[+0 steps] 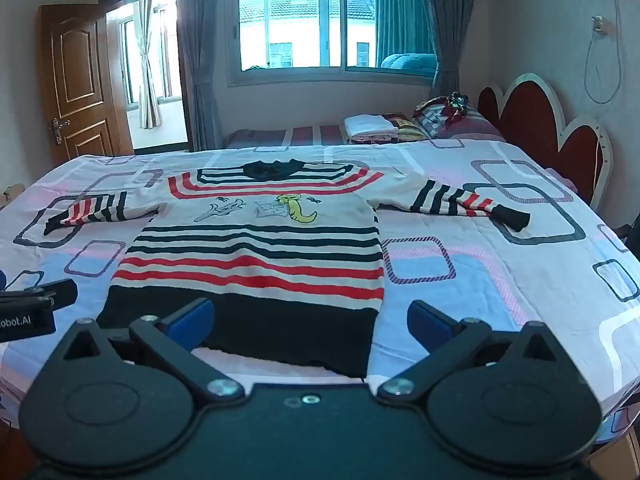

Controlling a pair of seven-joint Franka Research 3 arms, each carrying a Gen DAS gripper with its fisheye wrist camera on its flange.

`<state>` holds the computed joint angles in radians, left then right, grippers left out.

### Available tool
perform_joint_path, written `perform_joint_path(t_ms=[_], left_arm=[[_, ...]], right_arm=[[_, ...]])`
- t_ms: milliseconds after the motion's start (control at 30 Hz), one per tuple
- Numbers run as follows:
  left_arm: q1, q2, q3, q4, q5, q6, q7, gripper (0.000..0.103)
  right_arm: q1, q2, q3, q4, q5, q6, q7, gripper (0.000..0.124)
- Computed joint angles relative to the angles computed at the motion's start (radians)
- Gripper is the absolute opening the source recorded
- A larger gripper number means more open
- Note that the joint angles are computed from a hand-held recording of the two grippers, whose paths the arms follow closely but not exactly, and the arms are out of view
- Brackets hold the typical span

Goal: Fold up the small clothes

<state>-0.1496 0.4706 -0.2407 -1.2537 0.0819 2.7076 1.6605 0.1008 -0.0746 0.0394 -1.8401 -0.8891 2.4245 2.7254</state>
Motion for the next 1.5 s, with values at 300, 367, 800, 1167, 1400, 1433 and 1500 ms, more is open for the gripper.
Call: perform_joint_path(t_ms=[300,367,800,1167,1400,1433,1500], left_arm=[[0.013,-0.022,-0.022,-0.036,-0.023,0.04,0.023,0.103],[0.009,-0.018,-0.02,-0.03,-0.023,0.036,0.021,0.103],[0.007,-0.015,-0.019,-0.025,-0.032,0.038,0.022,0.103],[0.01,-0.013,-0.024,-0.025,-0.036,0.04,0.026,0.103],[0.007,-0.011,-0.021,-0.019,-0.032,0.036,0.026,0.103],[0.008,-0.01,-0.021,-0.017,-0.034,0.035,0.026,0.103],[0.008,-0.009,-0.022,-0.014,-0.034,0.034,0.029,0.103]], right_arm=[[-0.003,-0.008,0.001,-0.007,0.004,0.001,0.003,0.103],[-0.002,-0.011,0.004,-0.003,0.004,-0.006,0.003,0.103],[-0.011,-0.013,0.002,-0.01,0.007,0.015,0.008,0.103],[-0.014,-0.013,0.002,-0.009,0.011,0.016,0.005,0.103],[-0.015,-0.012,0.002,-0.008,0.012,0.018,0.002,0.103],[-0.015,-0.013,0.002,-0.008,0.012,0.016,0.003,0.103],[-0.015,-0.013,0.003,-0.008,0.009,0.017,0.005,0.103]])
